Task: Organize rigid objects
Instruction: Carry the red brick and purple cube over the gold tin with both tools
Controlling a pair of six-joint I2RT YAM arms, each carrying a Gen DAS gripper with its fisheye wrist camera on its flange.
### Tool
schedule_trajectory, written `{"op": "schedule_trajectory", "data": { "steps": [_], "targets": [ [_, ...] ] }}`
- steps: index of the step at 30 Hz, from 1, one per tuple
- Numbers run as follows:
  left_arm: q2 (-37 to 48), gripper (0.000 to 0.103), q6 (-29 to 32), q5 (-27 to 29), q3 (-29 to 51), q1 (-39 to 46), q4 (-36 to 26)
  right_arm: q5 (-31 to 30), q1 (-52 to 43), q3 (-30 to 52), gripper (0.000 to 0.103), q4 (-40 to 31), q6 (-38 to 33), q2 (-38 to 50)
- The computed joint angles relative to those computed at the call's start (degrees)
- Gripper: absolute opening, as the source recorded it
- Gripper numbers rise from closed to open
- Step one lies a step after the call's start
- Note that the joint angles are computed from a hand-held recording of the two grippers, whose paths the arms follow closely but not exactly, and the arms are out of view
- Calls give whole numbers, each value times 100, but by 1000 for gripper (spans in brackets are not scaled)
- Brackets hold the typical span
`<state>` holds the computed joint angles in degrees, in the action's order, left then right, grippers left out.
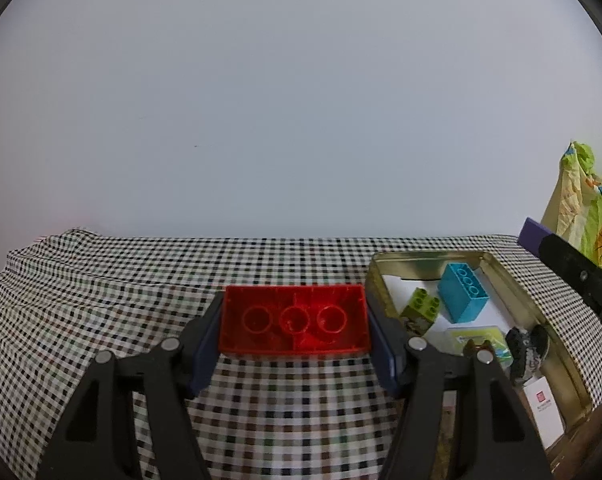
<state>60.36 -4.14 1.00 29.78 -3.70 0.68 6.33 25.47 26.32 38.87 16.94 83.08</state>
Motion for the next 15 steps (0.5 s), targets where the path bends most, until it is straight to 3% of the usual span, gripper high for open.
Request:
{"op": "schedule_trajectory", "data": {
  "steps": [11,15],
  "targets": [
    [-278,64,-263,-355,-31,-725,-43,-641,-877,-520,43,18,-230,-646],
    [-373,64,-300,-503,-51,-1107,-33,-1262,-1671,-246,43,374,-434,79]
  ]
}}
